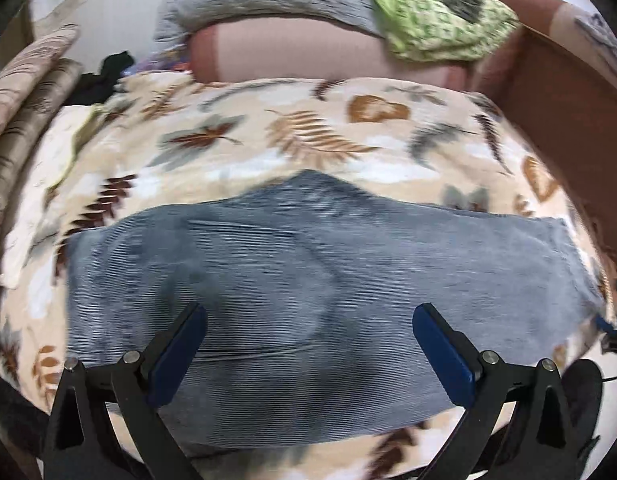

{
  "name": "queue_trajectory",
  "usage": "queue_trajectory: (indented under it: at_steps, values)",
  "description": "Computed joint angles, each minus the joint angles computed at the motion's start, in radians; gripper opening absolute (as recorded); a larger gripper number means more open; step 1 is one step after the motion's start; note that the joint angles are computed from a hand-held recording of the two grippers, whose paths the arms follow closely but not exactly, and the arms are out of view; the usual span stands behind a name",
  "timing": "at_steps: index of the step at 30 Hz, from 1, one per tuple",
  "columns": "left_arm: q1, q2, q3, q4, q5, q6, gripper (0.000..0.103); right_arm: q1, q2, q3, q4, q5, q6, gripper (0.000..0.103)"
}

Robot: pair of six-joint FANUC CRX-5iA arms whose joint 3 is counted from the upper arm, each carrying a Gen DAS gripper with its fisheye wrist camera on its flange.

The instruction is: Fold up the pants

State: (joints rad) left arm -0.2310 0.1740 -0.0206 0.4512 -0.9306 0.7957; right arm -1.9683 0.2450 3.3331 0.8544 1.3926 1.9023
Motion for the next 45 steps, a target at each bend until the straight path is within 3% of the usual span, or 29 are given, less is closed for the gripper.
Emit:
queue_trajectory:
  at_steps: [3, 12, 29, 37, 40, 42, 44, 45]
  values:
    - [-0.020, 0.017, 0.022, 0.001, -0.045, 0.035, 0.103, 0.008, 0.000, 0.050, 0.056, -0.052, -0.129, 0.082]
    - [-0.102, 0.047, 0.064, -0.057, -0.054, 0.135, 0.103, 0.060, -0.044, 0.055, 0.163, 0.023, -0.287, 0.082]
    - [-0.173, 0.061, 0.074, -0.094, -0.057, 0.138, 0.103, 0.068, -0.041, 0.056, 0.158, 0.025, -0.290, 0.079]
    - [-0.271, 0.087, 0.088, -0.113, -0.064, 0.135, 0.103, 0.073, -0.030, 0.064, 0.163, 0.019, -0.312, 0.079]
    - [-0.327, 0.092, 0.085, -0.180, -0.040, 0.134, 0.103, 0.067, -0.025, 0.069, 0.159, 0.008, -0.309, 0.079]
    - [-0.375, 0.119, 0.118, -0.314, -0.050, 0.169, 0.103, 0.058, -0.020, 0.072, 0.151, -0.003, -0.298, 0.079]
    - [-0.372, 0.110, 0.084, -0.292, -0.005, 0.149, 0.103, 0.056, -0.017, 0.075, 0.150, -0.007, -0.300, 0.079]
    - [-0.368, 0.116, 0.100, -0.289, -0.031, 0.156, 0.103, 0.057, -0.018, 0.074, 0.151, -0.006, -0.307, 0.079]
